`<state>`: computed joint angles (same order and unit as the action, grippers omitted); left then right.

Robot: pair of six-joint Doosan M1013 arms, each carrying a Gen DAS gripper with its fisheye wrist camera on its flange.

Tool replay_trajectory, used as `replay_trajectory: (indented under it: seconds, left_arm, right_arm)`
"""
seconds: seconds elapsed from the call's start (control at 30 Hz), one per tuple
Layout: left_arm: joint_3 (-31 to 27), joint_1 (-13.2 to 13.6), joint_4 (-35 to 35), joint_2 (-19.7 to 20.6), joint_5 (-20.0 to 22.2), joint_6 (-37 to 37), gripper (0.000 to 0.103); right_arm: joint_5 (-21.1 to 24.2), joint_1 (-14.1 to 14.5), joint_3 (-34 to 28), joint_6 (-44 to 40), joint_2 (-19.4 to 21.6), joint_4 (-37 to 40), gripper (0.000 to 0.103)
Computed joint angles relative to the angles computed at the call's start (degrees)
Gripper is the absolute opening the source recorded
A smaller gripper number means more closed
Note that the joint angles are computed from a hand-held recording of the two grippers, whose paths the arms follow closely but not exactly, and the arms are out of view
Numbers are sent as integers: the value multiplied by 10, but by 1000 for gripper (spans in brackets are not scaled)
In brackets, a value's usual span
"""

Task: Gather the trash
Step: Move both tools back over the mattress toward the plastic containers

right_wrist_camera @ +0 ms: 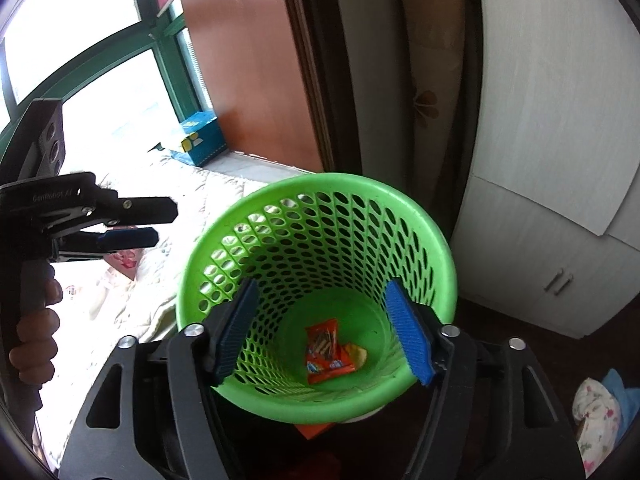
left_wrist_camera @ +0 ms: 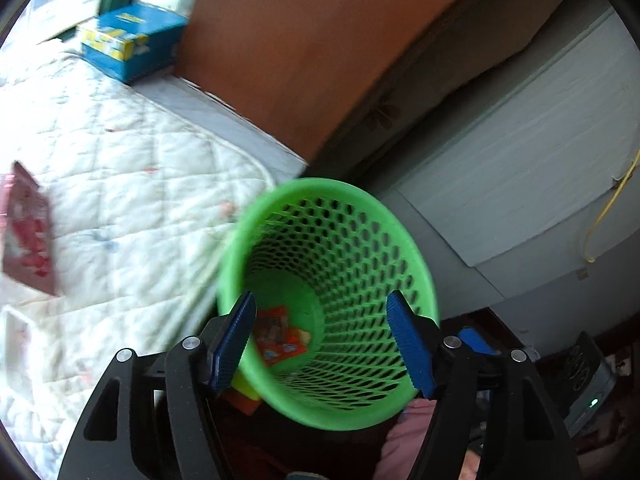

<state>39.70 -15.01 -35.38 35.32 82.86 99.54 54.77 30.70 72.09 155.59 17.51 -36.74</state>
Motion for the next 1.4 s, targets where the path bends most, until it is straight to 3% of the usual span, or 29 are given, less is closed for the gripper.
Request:
replay_trajectory:
  seconds: [0.57, 0.77, 0.9, 1.4]
  left_arm:
    - [98, 85, 151, -63, -122, -23, 70]
    - [107, 120, 187, -63, -128, -18, 70]
    - [114, 133, 207, -60, -132, 14, 77]
    - [115, 143, 214, -30, -128, 123, 77]
  right_arm:
    - [-33, 18, -102, -127, 68, 73, 77]
    - [-35, 25, -150, -180, 99, 113, 78]
    - [-25, 31, -181, -209, 118, 132, 78]
    - [23, 40, -258, -254, 167, 176, 78]
